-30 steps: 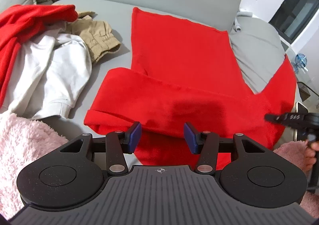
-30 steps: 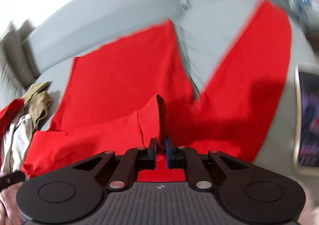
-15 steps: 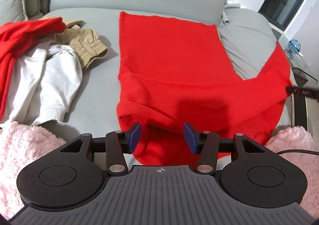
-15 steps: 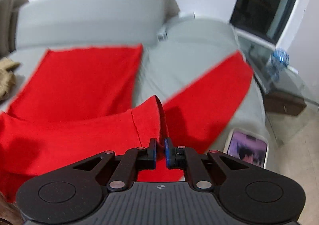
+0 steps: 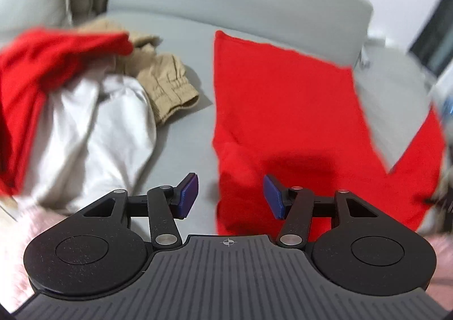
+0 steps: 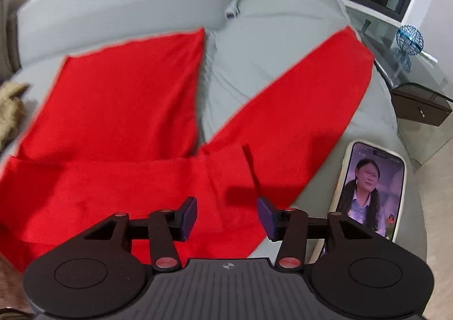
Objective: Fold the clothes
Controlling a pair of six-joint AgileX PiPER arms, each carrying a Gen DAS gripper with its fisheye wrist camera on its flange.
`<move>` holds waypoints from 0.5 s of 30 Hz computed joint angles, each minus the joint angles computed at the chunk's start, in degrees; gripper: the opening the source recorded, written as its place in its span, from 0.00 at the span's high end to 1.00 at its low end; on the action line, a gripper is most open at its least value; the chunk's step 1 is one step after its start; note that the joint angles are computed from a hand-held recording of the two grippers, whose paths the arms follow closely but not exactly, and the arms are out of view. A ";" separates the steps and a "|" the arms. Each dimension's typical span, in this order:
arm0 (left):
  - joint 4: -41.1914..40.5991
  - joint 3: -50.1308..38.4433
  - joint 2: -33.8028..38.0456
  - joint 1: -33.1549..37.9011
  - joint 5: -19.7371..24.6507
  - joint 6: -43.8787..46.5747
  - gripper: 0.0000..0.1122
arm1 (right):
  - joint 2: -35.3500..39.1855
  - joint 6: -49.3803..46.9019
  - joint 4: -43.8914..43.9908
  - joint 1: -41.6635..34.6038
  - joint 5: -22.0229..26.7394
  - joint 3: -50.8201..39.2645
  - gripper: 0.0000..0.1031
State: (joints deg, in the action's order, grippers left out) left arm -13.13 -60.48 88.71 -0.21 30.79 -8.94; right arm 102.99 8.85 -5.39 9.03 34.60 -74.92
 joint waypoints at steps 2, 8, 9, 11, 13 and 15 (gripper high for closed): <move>-3.81 -1.13 1.39 2.30 1.63 6.77 0.43 | -2.65 -7.65 8.57 1.10 0.37 1.45 0.52; -22.64 -2.39 5.51 10.11 6.29 27.75 0.51 | 0.40 -32.57 35.76 4.07 9.62 -3.50 0.54; -24.43 -2.10 5.52 11.38 6.48 28.42 0.51 | 1.45 -35.05 38.68 4.84 11.39 -4.96 0.55; -28.64 -0.66 4.73 14.58 6.39 30.91 0.51 | 4.64 -38.44 42.11 7.47 14.27 -9.71 0.57; -30.53 1.51 3.21 16.74 5.38 32.78 0.49 | 8.69 -40.50 43.38 10.49 17.02 -16.01 0.59; -32.29 4.17 1.61 19.06 4.01 34.74 0.49 | 12.56 -39.57 41.40 13.48 19.61 -22.74 0.60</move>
